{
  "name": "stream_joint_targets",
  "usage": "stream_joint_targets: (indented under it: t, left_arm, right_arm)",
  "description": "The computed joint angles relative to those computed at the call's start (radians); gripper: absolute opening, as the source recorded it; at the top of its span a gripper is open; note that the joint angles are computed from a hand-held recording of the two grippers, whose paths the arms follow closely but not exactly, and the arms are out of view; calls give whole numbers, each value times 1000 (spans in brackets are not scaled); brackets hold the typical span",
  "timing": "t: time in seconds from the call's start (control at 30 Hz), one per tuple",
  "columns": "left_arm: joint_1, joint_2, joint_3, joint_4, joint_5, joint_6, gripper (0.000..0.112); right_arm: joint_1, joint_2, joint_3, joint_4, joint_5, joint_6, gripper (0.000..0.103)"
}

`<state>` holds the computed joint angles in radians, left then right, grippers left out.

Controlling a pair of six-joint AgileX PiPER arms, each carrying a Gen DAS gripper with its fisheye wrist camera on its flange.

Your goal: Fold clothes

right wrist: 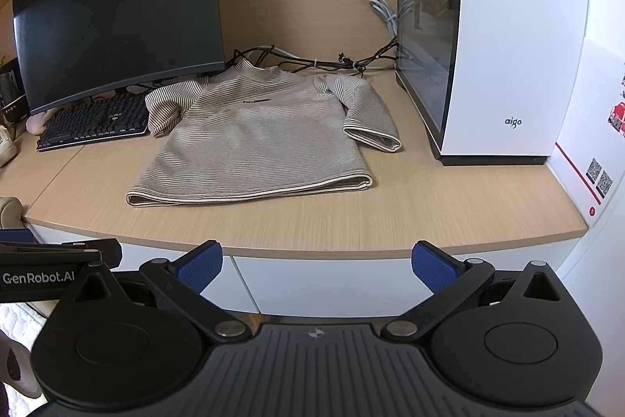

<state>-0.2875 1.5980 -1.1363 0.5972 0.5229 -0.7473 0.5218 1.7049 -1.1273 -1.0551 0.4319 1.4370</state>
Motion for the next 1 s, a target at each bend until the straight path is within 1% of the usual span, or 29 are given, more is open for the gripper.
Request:
stream_joint_targets:
  t: [0.27,0.47,0.53,0.6,0.83,0.93,1.0]
  left_arm:
    - [1,3,-9,-21,13,17,103]
    - [8,6,-4,-5,-1,0,103]
    - [12,9,-12,-25,9,20,103]
    - [17,12,-12,-26,2,19,103]
    - [34,43,-69,-89,49,103,103]
    - [49,68,-110,-118,64,154,103]
    - [70,91,-146,-169,69,218,103]
  right_arm:
    - [0,8,-9,7,3,-9,103]
    - [-2,18,-23,30,-1,-37,103]
    - [-3,20,-24,33,-5,-41,103]
    - [-3,24,-29,41,-7,-50,103]
    - [-15,50,-70,124,-14,-130,103]
    - [-27,76,-114,191,-11,-190,103]
    - [-35,105,-162,247,1,-243,103]
